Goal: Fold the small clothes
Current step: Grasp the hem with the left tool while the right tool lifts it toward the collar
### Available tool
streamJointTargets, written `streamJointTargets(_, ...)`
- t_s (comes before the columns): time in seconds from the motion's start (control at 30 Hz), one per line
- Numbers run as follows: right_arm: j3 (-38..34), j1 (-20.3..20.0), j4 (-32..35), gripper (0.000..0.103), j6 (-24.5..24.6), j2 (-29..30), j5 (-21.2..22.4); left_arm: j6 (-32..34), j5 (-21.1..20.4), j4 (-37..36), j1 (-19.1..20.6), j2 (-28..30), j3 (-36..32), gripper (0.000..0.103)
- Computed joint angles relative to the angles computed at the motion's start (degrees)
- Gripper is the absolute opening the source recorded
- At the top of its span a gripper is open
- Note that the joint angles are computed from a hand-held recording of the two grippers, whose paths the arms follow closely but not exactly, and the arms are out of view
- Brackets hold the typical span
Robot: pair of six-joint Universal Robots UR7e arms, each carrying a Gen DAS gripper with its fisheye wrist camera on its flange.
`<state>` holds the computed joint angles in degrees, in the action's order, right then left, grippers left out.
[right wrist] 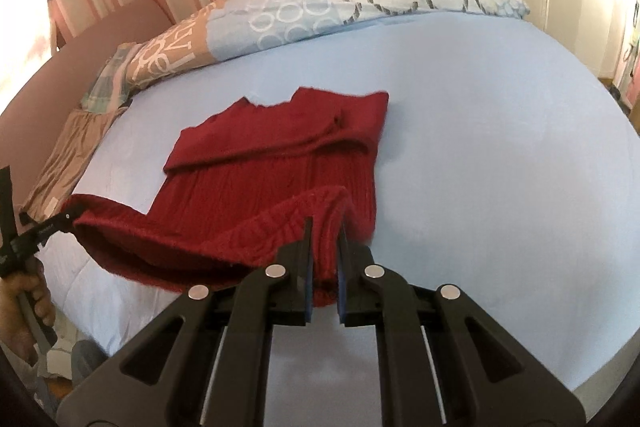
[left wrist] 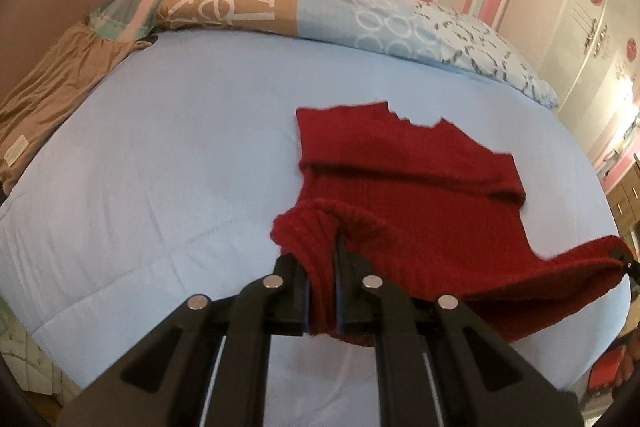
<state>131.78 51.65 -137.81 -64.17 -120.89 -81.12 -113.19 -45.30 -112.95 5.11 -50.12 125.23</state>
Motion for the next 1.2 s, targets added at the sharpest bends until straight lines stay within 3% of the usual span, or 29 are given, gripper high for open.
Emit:
streamJointTargets(0.2, -2.8, 7.8, -8.4, 0.009, 6.6, 9.4, -4.9, 2.1, 4.3, 0.0, 5.8, -0.7, -1.6, 0.008)
streamJointTargets(0.63, -12.7, 18.0, -18.9, 0.009, 15.8, 30.2, -13.8, 13.1, 11.9, -4.0, 19.9, 1.1, -7.0, 0.008)
streamJointTargets(0.83, -18.6, 20.7, -21.5, 0.009, 18.5, 39.4, -17.8, 22.4, 13.8, -13.4, 27.2, 3.7, -10.1, 0.008)
streamJointTargets(1.2, -29.4, 22.6, -22.1, 0.009, 21.2, 52.5, -23.6, 35.0, 17.1, -14.1, 36.6, 10.5, -19.6, 0.009)
